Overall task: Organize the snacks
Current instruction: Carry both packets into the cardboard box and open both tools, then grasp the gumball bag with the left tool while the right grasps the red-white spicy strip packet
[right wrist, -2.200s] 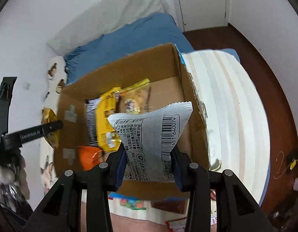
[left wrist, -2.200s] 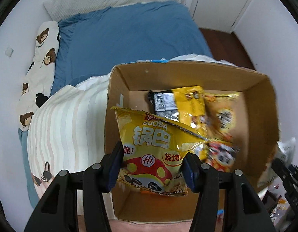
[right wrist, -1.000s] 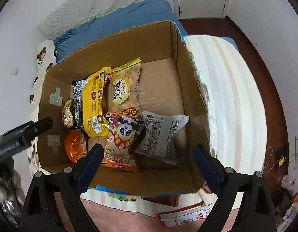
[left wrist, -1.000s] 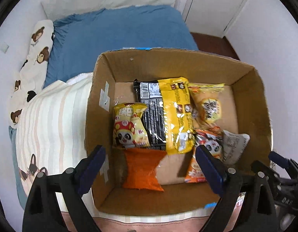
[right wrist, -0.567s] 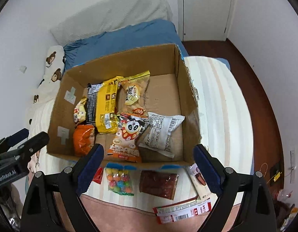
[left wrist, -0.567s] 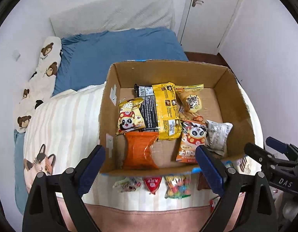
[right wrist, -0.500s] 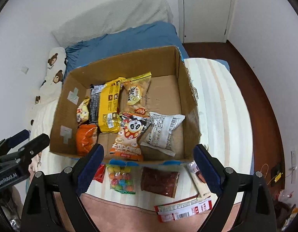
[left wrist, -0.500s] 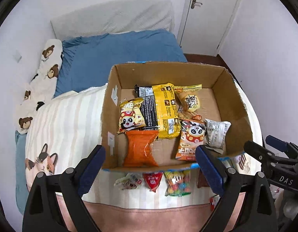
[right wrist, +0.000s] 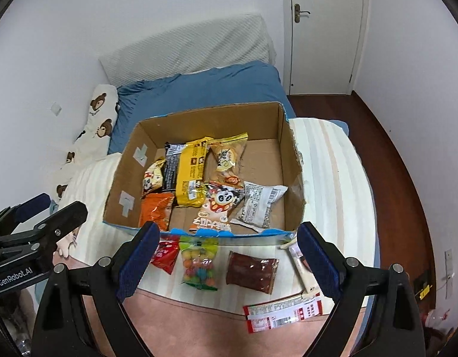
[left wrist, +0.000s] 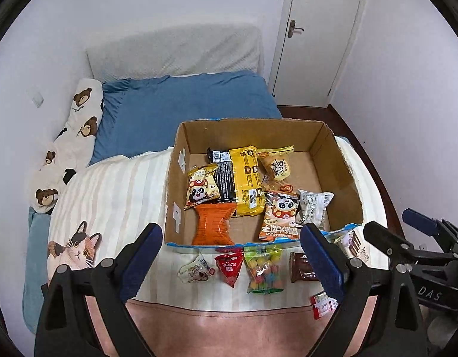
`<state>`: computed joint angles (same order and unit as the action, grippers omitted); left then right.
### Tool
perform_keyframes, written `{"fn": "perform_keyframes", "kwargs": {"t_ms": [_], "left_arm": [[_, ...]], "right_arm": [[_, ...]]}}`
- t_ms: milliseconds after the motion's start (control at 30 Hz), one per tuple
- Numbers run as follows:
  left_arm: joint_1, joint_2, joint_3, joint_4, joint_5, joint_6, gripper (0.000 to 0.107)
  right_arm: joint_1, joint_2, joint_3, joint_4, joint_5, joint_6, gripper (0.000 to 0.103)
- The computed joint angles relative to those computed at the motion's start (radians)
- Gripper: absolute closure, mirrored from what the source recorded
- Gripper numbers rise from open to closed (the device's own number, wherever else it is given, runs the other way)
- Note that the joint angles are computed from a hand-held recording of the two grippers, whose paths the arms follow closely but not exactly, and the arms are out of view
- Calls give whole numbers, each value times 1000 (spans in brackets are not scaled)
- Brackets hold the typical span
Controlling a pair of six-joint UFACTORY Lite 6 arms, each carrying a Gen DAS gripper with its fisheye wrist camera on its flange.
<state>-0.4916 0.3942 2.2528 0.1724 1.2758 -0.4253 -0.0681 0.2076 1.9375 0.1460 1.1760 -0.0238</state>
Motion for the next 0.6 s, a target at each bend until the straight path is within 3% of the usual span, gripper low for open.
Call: {"fn": "perform_keyframes", "kwargs": {"t_ms": [167, 367, 600], "left_arm": [[-6, -106, -161, 5, -44, -38, 12], [-33, -252, -537, -8, -164, -123, 12], [-72, -114, -694, -124, -303, -98, 12]], "right_arm": [[-72, -71, -130, 107, -15, -29, 7], [-253, -194, -499, 253, -62, -94, 7], [-398, -233, -902, 277, -283, -133, 7]]}}
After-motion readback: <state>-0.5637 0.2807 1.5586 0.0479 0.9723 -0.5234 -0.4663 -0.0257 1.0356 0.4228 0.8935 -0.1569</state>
